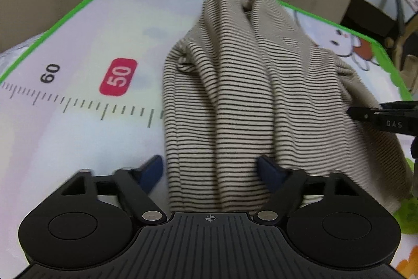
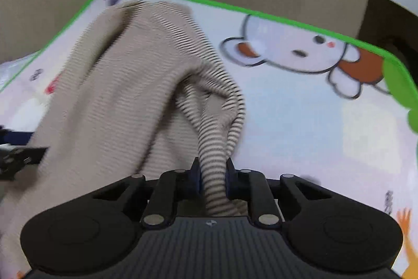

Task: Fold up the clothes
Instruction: 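Grasp the striped shirt with the right gripper while the left gripper grasps it too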

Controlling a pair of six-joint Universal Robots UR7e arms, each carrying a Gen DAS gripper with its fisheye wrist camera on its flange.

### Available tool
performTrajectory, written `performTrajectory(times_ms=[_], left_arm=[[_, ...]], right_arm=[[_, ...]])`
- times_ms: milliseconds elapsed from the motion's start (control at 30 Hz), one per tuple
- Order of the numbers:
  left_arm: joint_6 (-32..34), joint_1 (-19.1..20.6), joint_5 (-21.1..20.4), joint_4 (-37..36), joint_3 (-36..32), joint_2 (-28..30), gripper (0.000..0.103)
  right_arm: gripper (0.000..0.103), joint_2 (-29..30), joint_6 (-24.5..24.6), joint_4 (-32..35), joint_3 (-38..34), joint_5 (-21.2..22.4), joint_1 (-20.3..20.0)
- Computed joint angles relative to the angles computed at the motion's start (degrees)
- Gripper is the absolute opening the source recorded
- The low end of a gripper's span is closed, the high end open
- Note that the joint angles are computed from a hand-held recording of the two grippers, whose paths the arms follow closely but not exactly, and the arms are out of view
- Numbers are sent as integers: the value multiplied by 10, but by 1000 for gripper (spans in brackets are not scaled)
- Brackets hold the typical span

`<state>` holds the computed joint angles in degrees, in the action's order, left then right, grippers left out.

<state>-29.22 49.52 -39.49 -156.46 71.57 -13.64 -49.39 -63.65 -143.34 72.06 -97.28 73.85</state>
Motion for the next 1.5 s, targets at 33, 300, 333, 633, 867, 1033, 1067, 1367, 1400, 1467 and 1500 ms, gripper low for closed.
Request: performTrajectory(times_ms=[33, 300, 333, 633, 867, 1033, 1067, 1367, 1400, 1467, 1500], left_arm=[[4, -3, -2, -12, 9, -2, 67], [-84, -32, -38, 9, 99, -51, 44], [-94, -36, -42, 12, 113, -58, 44], [-136, -63, -76, 23, 177, -89, 44], [-138, -65, -75, 20, 180, -84, 47], [-140, -68, -62, -42, 196, -91, 48], [-126, -69, -48, -76, 200, -91, 51], [98, -39, 7, -160, 68, -10, 91], [101, -34, 8, -143, 50, 0, 90], [99, -28, 0, -114, 30, 11, 78], [86, -26, -8, -98, 29, 12, 64]], right_arm=[[15, -11, 1, 10, 13, 4, -4], [15, -90, 11, 75, 87, 32, -50], [15, -96, 13, 81, 92, 33, -56], [17, -134, 55, 104, 82, 51, -64], [50, -134, 3, 25, 98, 111, -44], [59, -102, -18, -26, 90, 119, -19], [62, -94, -13, -32, 83, 115, -16], [55, -28, 45, -9, 19, 20, -8], [47, -33, 31, -9, 25, 24, -9], [26, -44, 6, 13, 34, 31, -10], [24, -50, -1, 27, 38, 32, -10]])
